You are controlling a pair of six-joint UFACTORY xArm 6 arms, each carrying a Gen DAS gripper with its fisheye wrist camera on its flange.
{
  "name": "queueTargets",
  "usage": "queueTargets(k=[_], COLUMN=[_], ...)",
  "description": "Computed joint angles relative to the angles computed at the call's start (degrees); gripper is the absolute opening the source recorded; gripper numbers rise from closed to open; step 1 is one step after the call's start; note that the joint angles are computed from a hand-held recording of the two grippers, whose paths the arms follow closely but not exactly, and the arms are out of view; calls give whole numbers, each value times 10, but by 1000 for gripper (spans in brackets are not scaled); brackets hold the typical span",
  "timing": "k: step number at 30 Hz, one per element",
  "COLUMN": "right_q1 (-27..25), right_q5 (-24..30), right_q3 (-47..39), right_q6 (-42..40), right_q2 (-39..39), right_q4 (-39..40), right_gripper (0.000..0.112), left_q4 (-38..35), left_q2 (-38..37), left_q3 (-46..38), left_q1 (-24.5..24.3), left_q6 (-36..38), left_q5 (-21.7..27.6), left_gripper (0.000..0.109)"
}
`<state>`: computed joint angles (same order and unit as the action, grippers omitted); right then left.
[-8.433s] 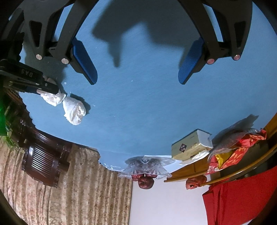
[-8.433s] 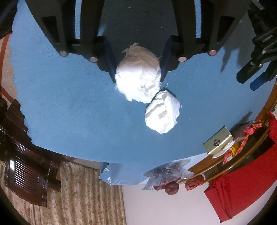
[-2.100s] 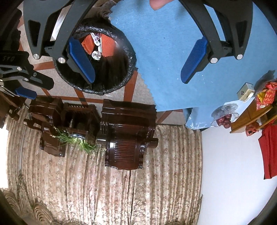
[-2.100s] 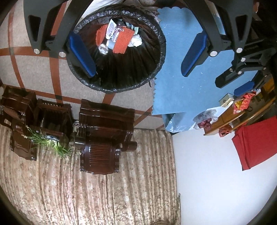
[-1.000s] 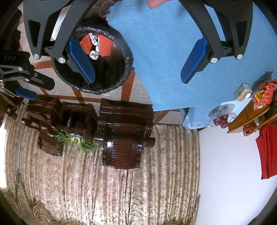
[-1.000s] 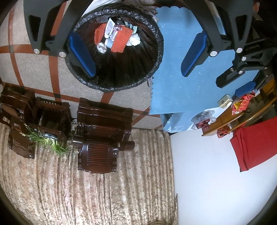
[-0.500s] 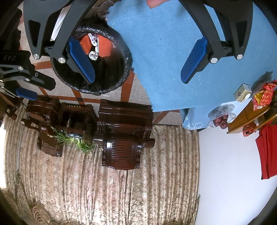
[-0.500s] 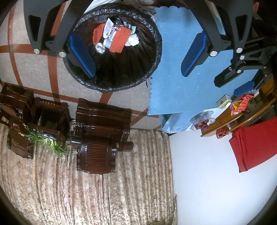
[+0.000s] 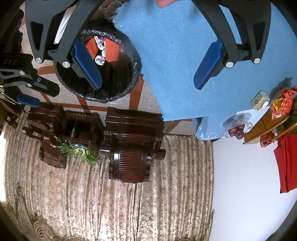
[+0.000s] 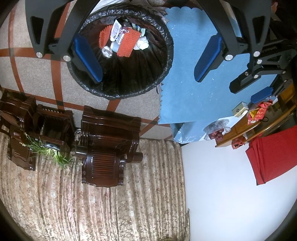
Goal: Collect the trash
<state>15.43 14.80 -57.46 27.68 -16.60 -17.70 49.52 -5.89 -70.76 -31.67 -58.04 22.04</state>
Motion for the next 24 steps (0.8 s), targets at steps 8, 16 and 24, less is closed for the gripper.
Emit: queueTargets(k=[8,16,24], right_q1=[0,1,0], right_q5=[0,1,2], right_q3=[-2,-3,-3], right_q6=[-1,2,-4], right_q2=[2,3,2], right_q4=[1,-2,4], right_gripper=[97,97,97], left_q4=[-2,-5,-9], left_q2=[0,-2,0], left_q3=[3,4,3], left_q1=[4,5,7], left_q6=[3,6,10], left_q5=[-4,-4,-5], left_gripper=[97,97,97])
